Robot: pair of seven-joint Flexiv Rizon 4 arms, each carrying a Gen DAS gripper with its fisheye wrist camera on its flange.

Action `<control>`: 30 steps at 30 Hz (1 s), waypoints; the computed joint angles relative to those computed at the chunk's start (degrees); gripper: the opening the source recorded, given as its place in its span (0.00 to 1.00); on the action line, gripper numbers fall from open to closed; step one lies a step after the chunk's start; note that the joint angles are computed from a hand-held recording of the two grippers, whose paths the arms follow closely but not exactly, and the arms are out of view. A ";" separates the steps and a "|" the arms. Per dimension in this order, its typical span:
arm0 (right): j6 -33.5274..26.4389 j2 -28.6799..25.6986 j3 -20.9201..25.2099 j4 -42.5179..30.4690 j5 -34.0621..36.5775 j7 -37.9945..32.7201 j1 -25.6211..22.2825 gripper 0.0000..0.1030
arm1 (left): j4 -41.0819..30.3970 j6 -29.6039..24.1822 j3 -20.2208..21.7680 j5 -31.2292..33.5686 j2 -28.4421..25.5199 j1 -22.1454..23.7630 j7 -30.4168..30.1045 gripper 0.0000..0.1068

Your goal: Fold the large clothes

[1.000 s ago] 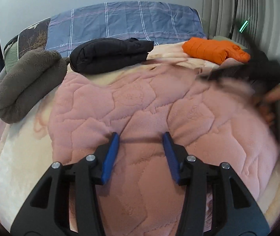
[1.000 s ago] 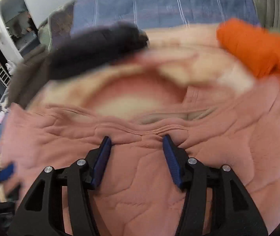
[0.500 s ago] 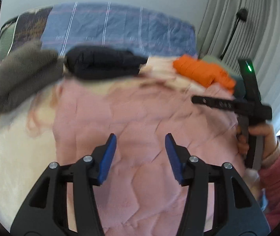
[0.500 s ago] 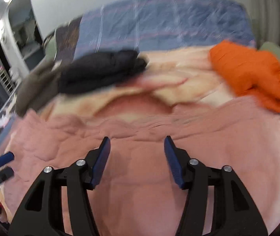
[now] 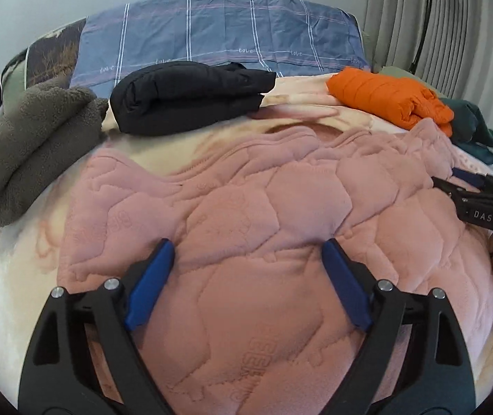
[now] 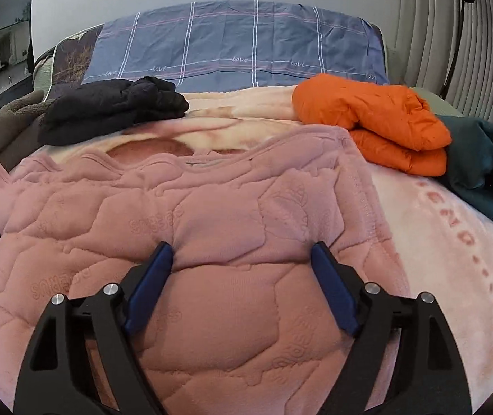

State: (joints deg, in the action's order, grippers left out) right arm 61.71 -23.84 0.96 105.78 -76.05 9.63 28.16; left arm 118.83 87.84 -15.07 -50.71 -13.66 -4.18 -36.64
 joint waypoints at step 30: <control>-2.63 14.21 8.20 17.13 7.53 11.92 -3.24 0.90 | -0.95 -0.19 1.51 -17.31 0.31 -4.66 13.50 0.83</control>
State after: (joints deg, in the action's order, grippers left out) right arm 59.08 -9.63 9.17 122.91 -68.52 21.55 24.93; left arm 117.87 87.65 -13.56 -68.02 -13.35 -8.85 -23.13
